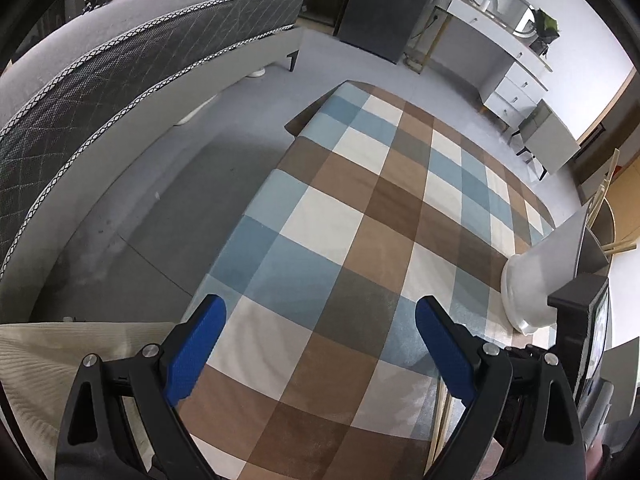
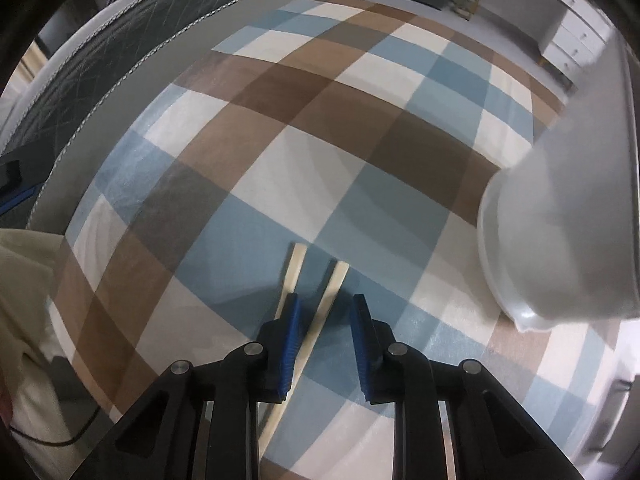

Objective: Organize utensils
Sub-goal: 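Lower both tools to the last chopsticks on the rug, then pinch one chopstick with the right tool while the left tool pinches the other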

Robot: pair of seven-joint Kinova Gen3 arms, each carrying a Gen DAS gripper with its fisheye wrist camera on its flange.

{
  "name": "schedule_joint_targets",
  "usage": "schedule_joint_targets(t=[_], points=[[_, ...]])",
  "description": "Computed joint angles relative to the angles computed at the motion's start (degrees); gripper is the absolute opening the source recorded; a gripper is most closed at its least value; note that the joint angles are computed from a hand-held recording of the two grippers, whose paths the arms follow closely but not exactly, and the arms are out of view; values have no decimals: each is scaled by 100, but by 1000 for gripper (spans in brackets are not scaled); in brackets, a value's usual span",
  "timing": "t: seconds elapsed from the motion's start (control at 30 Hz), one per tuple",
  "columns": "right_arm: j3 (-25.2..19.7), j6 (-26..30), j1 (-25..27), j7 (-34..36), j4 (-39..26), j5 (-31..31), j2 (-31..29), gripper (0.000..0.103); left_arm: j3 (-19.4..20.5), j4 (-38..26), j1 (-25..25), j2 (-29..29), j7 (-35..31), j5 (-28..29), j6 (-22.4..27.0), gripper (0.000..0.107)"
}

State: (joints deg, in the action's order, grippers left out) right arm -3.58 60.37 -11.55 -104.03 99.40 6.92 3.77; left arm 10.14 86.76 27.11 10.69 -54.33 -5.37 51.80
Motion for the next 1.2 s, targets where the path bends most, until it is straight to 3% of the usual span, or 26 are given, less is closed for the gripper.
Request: schedule_joint_targets(t=[0.2, 0.27, 0.37, 0.57, 0.87, 1.2], points=[[-22, 11, -70, -174, -108, 67, 95, 25, -25, -20, -91, 7, -30, 116, 67, 93], [-38, -31, -116, -279, -96, 124, 90, 21, -28, -33, -137, 20, -72, 188, 91, 93], [-72, -129, -174, -379, -56, 157, 59, 6, -50, 4, -129, -3, -4, 130, 61, 93], [-9, -676, -48, -439, 264, -68, -193, 5, -54, 7, -90, 17, 84, 0, 72, 93], [200, -1840, 452, -571, 1159, -681, -1642, 5, 40, -260, 114, 337, -86, -42, 334, 93], [1049, -2896, 759, -311, 2156, -1878, -2800, 5, 130, -733, 455, 848, -748, 237, 695, 93]])
